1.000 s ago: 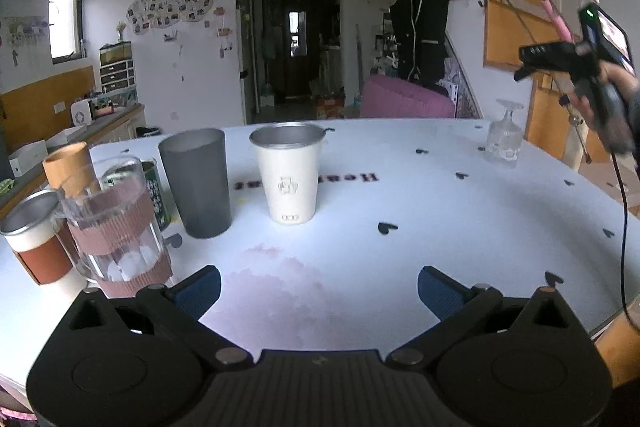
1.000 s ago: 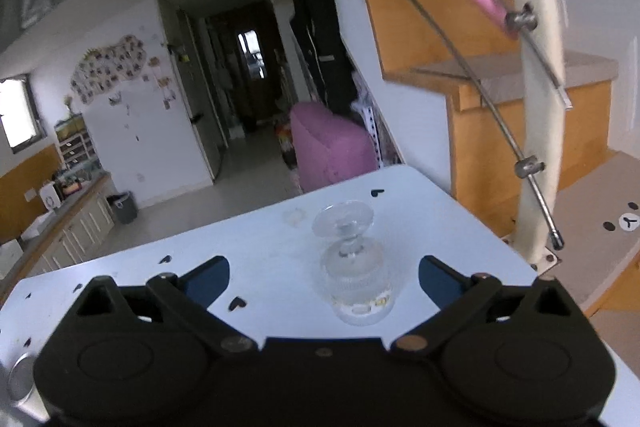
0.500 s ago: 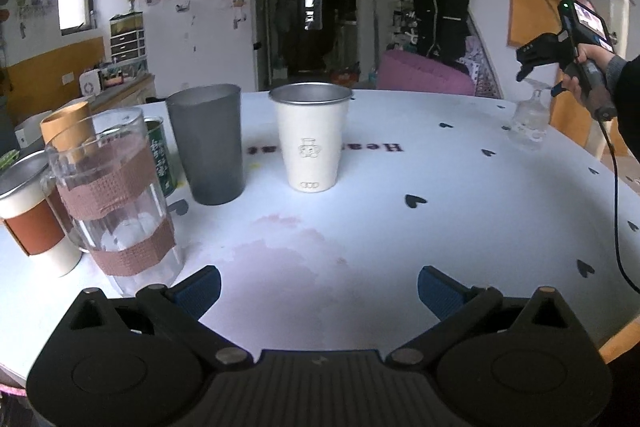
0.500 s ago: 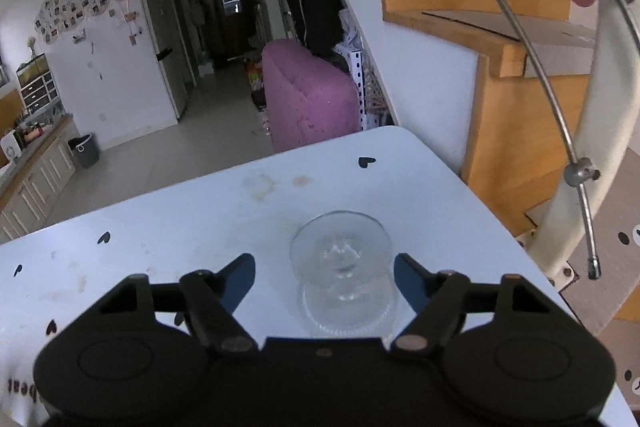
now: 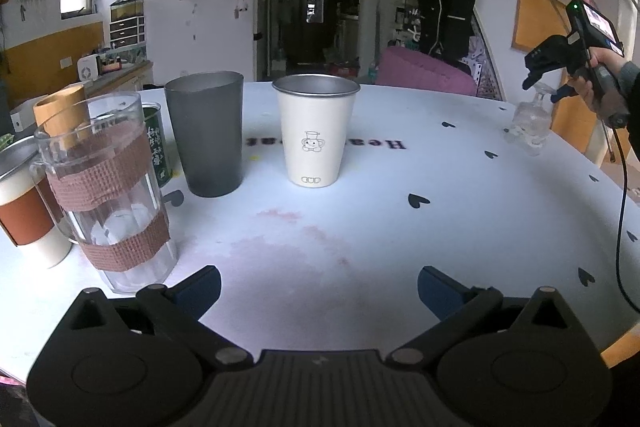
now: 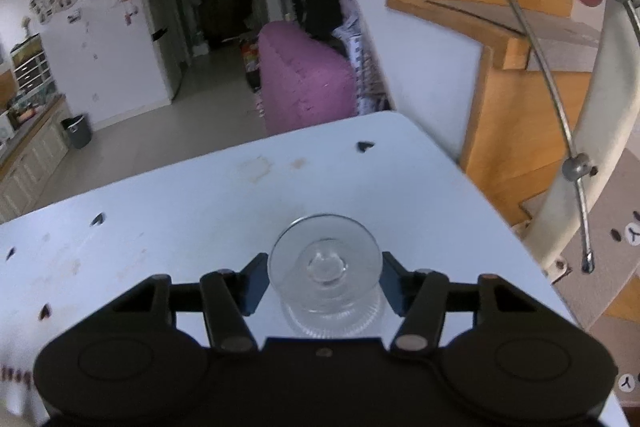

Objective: Flip cup upright
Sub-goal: 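Close the right gripper on the goblet's foot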

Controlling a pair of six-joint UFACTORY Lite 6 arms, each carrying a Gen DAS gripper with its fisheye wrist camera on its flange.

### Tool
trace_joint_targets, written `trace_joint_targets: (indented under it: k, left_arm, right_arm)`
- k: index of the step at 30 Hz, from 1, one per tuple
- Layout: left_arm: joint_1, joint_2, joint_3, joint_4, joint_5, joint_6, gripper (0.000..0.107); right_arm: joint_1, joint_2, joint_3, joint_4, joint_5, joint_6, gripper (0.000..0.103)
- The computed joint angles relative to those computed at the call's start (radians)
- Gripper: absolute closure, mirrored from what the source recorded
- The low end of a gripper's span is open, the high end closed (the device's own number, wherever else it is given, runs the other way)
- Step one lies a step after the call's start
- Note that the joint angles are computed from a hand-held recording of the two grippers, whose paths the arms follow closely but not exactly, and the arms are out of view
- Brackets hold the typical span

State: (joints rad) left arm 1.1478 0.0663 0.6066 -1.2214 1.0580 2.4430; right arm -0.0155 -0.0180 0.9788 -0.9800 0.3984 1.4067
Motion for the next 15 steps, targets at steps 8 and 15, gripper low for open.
trace_joint_targets:
  k: [8, 15]
  left_arm:
    - [0.066, 0.007, 0.02, 0.043, 0.06, -0.009, 0.004]
    - [0.113, 0.029, 0.056, 0.087, 0.117, -0.031, 0.004]
  right_arm:
    - [0.307, -0.155, -0.094, -0.058, 0.074, 0.109, 0.044]
    - [0.634, -0.244, -0.115, -0.001, 0.149, 0.116, 0.044]
